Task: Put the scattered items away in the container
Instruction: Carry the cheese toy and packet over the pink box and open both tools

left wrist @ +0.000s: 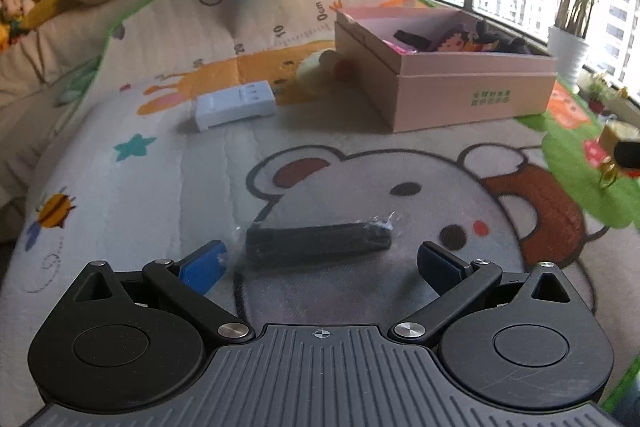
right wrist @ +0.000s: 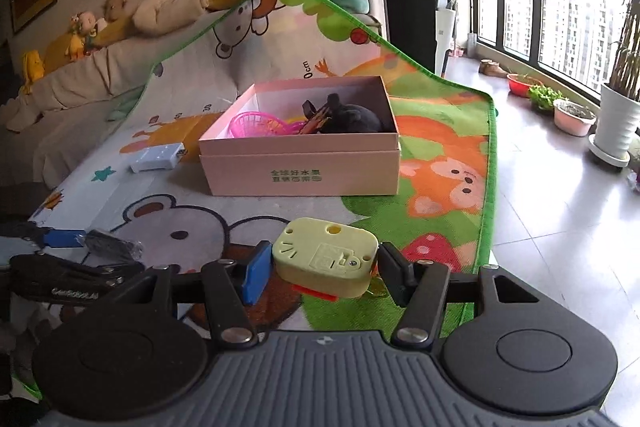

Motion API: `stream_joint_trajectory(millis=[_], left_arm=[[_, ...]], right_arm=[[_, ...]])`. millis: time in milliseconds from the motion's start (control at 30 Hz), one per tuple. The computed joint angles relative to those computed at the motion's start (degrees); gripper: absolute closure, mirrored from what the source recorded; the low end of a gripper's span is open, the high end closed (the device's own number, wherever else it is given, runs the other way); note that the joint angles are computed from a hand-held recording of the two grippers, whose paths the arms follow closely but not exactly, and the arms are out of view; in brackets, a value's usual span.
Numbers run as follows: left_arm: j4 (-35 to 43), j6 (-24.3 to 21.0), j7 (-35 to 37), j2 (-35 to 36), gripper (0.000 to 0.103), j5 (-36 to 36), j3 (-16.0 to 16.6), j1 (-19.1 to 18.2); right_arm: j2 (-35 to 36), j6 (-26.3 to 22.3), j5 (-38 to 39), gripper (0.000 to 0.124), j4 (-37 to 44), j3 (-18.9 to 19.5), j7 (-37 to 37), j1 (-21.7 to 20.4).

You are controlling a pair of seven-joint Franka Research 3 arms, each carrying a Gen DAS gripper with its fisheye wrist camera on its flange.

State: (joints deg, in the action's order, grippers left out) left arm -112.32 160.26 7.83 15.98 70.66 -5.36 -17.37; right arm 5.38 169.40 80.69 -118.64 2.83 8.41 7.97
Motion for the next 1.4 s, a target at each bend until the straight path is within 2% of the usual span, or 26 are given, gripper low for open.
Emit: stream_joint_trajectory(millis=[67, 267, 367, 467, 633, 767, 900, 1000, 1133, 1300, 1333, 1400], left_arm=[[0.3, 1.3, -2.0, 0.2, 0.000, -0.1, 0.3, 0.2], [1.2, 1.1, -3.8, 1.0, 0.000, 0.9, 0.7, -0.2], [1.3, 0.9, -5.0, 1.1, 0.000, 3.6, 1.2, -0.7], [1.4, -0.2, -7.1, 1.0, 0.009, 7.5, 1.3, -1.0], [1.3, 0.2, -5.7, 0.9, 0.011, 8.7, 0.4, -0.1], [0.7, 4.3, -2.9, 0.1, 0.011, 7.7, -0.1, 1.2], [2.8, 8.6, -1.5, 0.1, 0.011, 10.0, 0.3, 1.4], [7.0, 10.8, 0.4, 2.1, 0.011, 10.9, 0.7, 1.4], [15.6, 14.1, 2.7, 6.9, 0.011, 11.4, 2.4, 0.5], [32.2, 17.5, -2.7, 16.1, 0.010, 18.8, 7.0, -2.6], [35.9, 17.4, -2.1, 18.4, 0.010, 18.5, 7.2, -2.7], [42.9, 16.6, 3.5, 23.5, 0.008, 13.0, 6.6, -2.3]], right_arm=[[-0.2, 1.2, -1.4, 0.066, -0.3, 0.3, 0.3, 0.5], [-0.8, 2.1, -2.9, 0.066, -0.8, 0.8, -0.7, 1.4], [-0.8, 2.3, -3.3, 0.066, -0.8, 0.9, -0.7, 1.7], [-0.7, 2.0, -4.1, 0.066, -1.0, 0.8, 0.1, 1.8], [-0.6, 1.9, -4.6, 0.066, -1.0, 0.8, 0.2, 1.6], [-0.7, 0.4, -6.7, 0.066, -1.1, 0.4, 1.9, 1.2], [-0.6, -2.4, -10.1, 0.066, -0.5, -0.3, 4.1, 0.3], [0.1, -5.5, -12.1, 0.066, 1.6, -0.8, 6.9, -0.7], [2.7, -7.4, -12.3, 0.066, 7.7, -0.7, 9.2, -2.2], [11.1, -11.4, -13.4, 0.066, 23.9, 0.3, 15.0, -4.8], [14.1, -11.5, -15.0, 0.066, 28.6, 0.7, 17.2, -5.0], [20.3, -11.8, -19.8, 0.065, 37.7, 0.9, 22.8, -4.6]])
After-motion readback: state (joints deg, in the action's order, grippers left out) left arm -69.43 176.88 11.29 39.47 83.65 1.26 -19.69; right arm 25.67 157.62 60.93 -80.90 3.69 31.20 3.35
